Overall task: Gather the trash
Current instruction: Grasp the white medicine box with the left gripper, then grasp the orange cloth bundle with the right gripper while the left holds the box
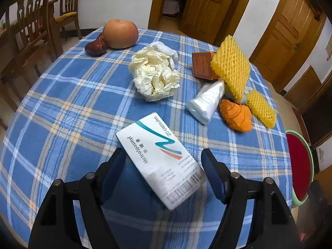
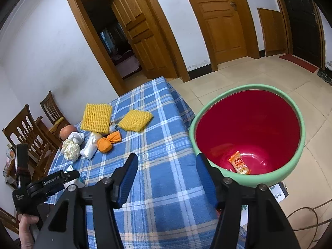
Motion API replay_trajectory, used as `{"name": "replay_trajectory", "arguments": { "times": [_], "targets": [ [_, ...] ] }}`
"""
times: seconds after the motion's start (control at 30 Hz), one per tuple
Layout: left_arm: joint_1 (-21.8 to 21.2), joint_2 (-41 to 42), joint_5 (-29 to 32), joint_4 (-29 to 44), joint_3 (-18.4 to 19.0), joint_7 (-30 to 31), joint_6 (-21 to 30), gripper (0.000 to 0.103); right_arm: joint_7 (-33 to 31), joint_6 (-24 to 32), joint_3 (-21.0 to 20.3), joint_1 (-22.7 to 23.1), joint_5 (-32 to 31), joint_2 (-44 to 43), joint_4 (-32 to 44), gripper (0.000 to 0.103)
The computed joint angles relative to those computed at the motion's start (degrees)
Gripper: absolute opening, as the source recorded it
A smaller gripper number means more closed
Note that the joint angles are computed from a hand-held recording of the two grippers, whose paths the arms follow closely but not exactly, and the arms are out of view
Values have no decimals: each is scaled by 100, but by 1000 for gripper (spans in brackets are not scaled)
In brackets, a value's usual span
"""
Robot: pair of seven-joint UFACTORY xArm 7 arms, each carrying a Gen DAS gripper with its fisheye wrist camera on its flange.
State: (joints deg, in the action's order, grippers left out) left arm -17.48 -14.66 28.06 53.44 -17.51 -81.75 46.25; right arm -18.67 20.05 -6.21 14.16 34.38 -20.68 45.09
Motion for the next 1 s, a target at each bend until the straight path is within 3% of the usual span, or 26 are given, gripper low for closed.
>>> {"name": "replay_trajectory", "arguments": {
  "times": [0.27, 0.37, 0.53, 1.0],
  "targets": [
    [-61, 355, 296, 271, 40, 200, 3, 75, -95, 93, 102, 50, 31, 293, 264, 62],
    [-108, 416, 461, 320, 62, 315, 41, 64, -210, 170, 158, 81, 100, 460, 427, 63],
    [-119, 312, 436, 148, 181, 545, -306, 60, -298, 311, 364, 68, 163, 746, 715, 64],
    [361, -217, 469, -143, 189, 921, -511, 58, -239, 615, 982, -26, -82, 1693, 1639, 65]
  ]
}}
